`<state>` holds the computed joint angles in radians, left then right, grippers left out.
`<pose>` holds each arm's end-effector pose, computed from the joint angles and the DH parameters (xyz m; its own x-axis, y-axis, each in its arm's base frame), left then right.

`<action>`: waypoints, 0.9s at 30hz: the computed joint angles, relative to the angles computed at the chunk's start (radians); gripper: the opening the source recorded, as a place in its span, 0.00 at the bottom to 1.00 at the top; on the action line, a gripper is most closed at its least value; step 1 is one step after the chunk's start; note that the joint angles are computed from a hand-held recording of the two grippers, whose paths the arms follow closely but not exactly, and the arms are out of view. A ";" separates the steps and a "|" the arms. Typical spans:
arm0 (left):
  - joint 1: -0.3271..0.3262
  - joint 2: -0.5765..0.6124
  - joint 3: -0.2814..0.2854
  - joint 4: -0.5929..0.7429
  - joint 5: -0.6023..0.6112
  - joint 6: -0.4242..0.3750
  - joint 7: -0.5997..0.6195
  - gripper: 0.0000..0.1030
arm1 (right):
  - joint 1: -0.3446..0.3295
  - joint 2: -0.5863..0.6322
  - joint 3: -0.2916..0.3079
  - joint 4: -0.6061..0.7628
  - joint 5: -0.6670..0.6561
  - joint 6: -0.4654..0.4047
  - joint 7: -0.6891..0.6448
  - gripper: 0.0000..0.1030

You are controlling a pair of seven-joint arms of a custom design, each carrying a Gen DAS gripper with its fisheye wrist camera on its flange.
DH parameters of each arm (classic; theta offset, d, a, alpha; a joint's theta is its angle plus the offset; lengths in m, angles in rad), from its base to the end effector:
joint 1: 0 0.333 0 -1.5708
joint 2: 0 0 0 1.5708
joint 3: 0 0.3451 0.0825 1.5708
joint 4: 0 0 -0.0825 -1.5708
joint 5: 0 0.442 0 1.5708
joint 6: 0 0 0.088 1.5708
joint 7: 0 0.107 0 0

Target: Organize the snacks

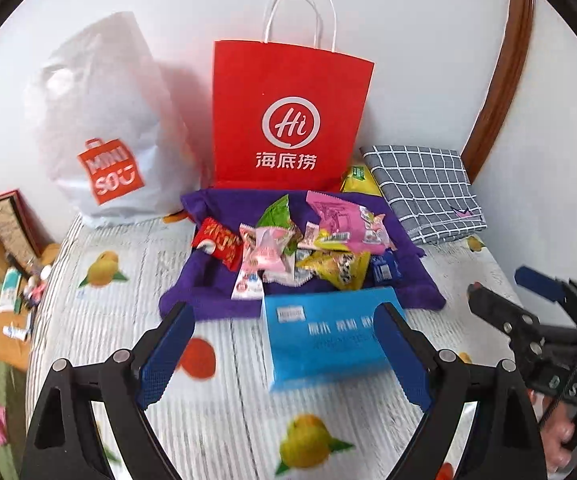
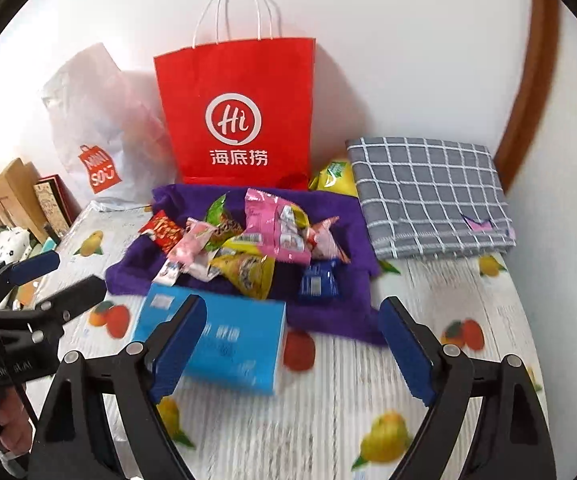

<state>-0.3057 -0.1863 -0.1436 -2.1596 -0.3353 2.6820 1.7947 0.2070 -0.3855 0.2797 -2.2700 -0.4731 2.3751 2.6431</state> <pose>0.5360 -0.2522 0.5637 -0.4624 -0.8764 0.1347 -0.7034 0.2700 -0.6575 0.4593 0.2534 0.5662 -0.2883 -0.9559 -0.0563 -0.7368 0.2591 -0.6245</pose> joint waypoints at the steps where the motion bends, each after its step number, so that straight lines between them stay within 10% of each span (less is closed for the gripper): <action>1: -0.004 -0.023 0.004 -0.017 -0.015 -0.010 0.005 0.88 | 0.009 -0.030 0.006 -0.018 0.013 -0.006 0.019 0.85; 27: -0.131 -0.529 0.071 -0.434 0.233 0.062 -0.218 0.94 | 0.089 -0.396 0.220 -0.149 0.095 -0.268 0.236 1.00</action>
